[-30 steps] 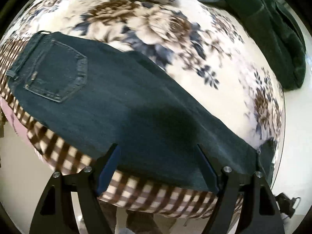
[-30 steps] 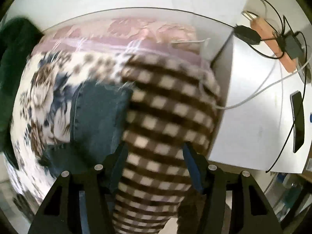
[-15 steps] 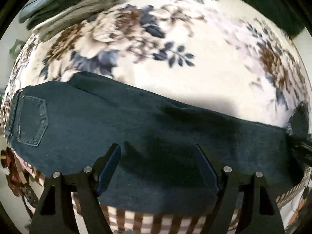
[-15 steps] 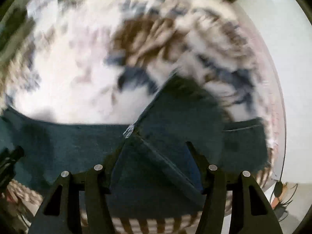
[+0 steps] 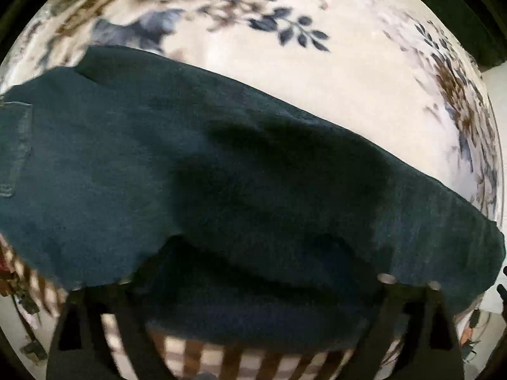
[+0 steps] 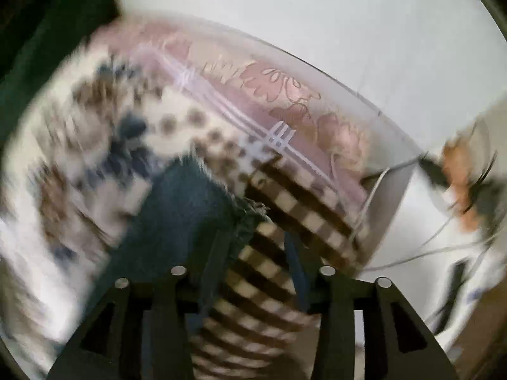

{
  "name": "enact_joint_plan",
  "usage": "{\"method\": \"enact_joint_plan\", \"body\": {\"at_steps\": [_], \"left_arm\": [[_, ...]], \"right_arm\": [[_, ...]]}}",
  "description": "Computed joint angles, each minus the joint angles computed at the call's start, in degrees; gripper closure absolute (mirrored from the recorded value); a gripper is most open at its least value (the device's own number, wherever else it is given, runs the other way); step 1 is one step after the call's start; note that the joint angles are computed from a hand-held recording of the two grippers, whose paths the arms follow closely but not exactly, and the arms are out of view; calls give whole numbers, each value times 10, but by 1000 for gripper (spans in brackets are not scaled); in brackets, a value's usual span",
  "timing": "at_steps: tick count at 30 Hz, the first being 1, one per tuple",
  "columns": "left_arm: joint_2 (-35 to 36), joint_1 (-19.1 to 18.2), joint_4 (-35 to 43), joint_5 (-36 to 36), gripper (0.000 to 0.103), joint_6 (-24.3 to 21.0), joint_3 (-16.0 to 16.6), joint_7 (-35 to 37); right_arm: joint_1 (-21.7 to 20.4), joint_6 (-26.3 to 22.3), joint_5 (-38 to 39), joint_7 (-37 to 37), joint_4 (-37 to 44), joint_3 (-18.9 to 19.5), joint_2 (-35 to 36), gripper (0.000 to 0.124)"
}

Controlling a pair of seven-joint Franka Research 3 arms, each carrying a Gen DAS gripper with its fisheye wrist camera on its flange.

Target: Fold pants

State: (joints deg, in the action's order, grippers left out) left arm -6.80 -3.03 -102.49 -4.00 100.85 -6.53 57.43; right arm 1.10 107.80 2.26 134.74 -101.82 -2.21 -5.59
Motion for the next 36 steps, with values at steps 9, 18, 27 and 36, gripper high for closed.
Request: {"method": "enact_joint_plan", "body": {"at_steps": [9,18,27,36], "left_arm": [[23,-2,8,34,0,-5,-7,-8],[-46,16,-18,29,0,34,12,-17],[-100,31,-53,12,0,-11,34,-16],[-208,90,-83,89,0,-119,79,-23]], "right_arm": [[29,86,1,43,-31,30,25,118],[61,142,-120,49,15,45,-3,118],[45,51,21,41,-42,14,3,76],[139,63,197,11,-38,79,1,70]]}}
